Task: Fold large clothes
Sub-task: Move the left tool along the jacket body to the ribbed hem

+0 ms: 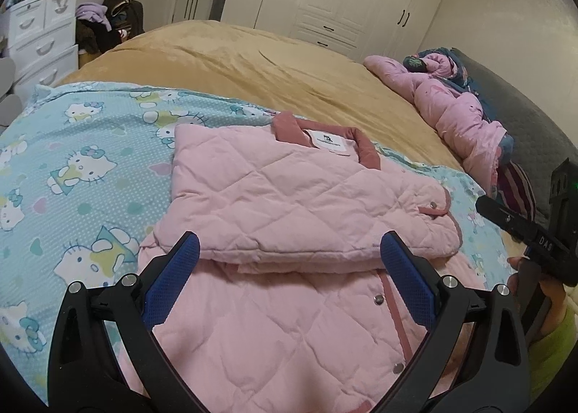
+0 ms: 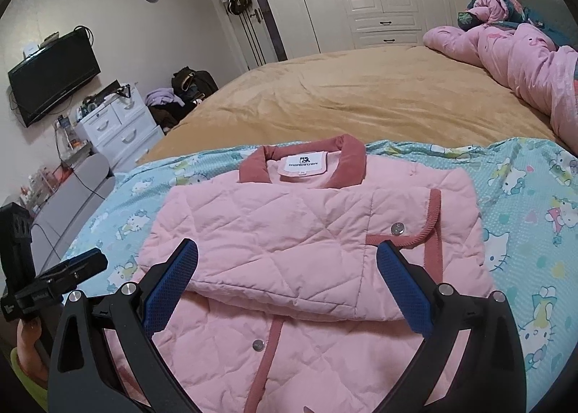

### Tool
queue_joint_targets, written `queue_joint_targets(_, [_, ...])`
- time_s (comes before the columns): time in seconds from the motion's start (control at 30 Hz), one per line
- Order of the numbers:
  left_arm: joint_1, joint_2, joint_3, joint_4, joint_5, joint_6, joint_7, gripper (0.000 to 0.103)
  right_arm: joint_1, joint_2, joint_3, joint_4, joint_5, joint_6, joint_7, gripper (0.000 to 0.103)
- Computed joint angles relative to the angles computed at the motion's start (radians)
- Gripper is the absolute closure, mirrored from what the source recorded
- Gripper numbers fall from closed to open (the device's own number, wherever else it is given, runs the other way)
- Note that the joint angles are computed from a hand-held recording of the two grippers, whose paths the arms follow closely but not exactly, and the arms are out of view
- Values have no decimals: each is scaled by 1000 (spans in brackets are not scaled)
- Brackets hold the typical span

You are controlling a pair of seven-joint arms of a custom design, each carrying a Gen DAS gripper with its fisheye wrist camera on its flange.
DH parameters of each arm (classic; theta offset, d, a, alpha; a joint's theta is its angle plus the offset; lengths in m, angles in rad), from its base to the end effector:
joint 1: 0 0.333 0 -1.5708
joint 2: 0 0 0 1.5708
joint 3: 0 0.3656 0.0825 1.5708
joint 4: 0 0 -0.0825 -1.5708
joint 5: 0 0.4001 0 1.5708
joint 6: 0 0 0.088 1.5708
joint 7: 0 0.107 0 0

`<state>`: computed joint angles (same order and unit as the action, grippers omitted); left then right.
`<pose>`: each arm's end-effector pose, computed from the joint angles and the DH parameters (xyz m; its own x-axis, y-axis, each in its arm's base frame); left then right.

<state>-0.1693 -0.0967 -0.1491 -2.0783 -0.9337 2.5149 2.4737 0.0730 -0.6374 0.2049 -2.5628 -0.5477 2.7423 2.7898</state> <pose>0.5479 -0.1765 0.5696 -0.6314 -0.7226 0.2812 -0.6466 0.2905 -0.7054 0.3681 0.1432 0.5915 -0.3392 -0.8919 -0.2990 -0.5152 0.4421 -0.7343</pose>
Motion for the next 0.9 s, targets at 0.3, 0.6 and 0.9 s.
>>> queue_joint_targets(0.3, [-7,-83,21,-59,-11,-19,20,9,10,-98,23,-25,9,-40,16,4])
queue_joint_targets(0.6, [-16,-173,52,-124,-14,-33,40,9,30,-186,49,-43,19,-90,35,4])
queue_joint_targets(0.9, [-23,-242,78,-169,-7,-55,51,9,65,-248,72,-43,25,-146,40,4])
